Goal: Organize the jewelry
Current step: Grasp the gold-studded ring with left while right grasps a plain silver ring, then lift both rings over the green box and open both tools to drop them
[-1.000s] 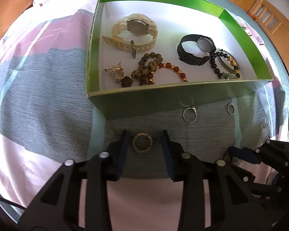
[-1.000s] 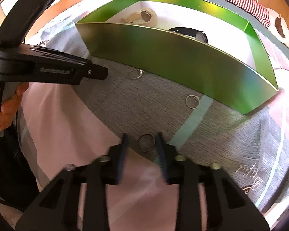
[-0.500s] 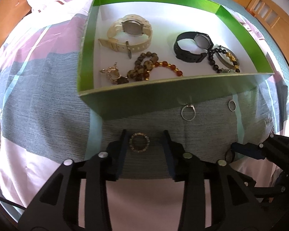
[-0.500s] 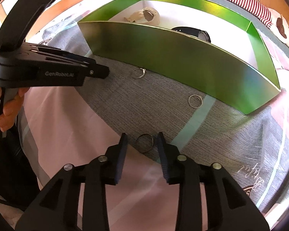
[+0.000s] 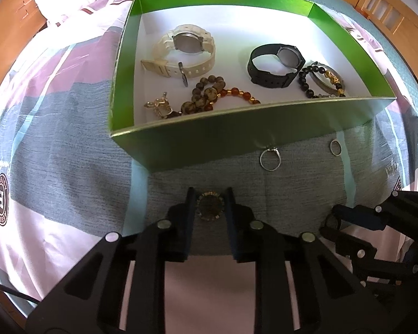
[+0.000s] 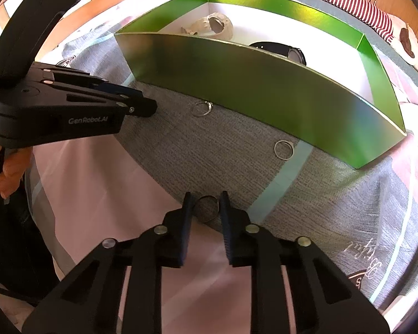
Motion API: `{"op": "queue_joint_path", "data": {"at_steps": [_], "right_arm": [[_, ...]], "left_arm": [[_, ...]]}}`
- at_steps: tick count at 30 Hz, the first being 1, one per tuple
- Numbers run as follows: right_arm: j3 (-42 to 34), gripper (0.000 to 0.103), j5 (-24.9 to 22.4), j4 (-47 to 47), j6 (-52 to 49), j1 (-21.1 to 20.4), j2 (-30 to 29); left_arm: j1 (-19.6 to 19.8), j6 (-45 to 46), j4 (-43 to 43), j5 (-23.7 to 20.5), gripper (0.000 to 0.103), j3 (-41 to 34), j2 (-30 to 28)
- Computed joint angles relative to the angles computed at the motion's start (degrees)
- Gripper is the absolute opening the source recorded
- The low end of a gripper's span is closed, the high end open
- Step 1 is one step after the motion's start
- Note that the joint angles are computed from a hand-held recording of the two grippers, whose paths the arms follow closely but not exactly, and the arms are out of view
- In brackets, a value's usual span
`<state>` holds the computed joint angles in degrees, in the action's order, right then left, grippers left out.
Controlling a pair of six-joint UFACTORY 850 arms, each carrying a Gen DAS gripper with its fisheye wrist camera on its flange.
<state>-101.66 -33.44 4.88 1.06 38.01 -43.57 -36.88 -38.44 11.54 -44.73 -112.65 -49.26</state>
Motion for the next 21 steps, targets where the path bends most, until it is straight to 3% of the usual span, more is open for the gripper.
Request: {"op": "queue_joint_path", "data": {"at_steps": [8, 21], "right_arm": [[2.0, 0.02, 3.6, -3.0, 4.5, -0.8, 2.1], [0.3, 0.02, 1.8, -4.6, 6.5, -0.4, 0.5]], "left_arm": [[-0.3, 0.2, 0.3, 0.8, 0.021, 1.2, 1.5], [-0.7, 1.2, 0.1, 0.9, 0.021, 1.3, 1.8]]}}
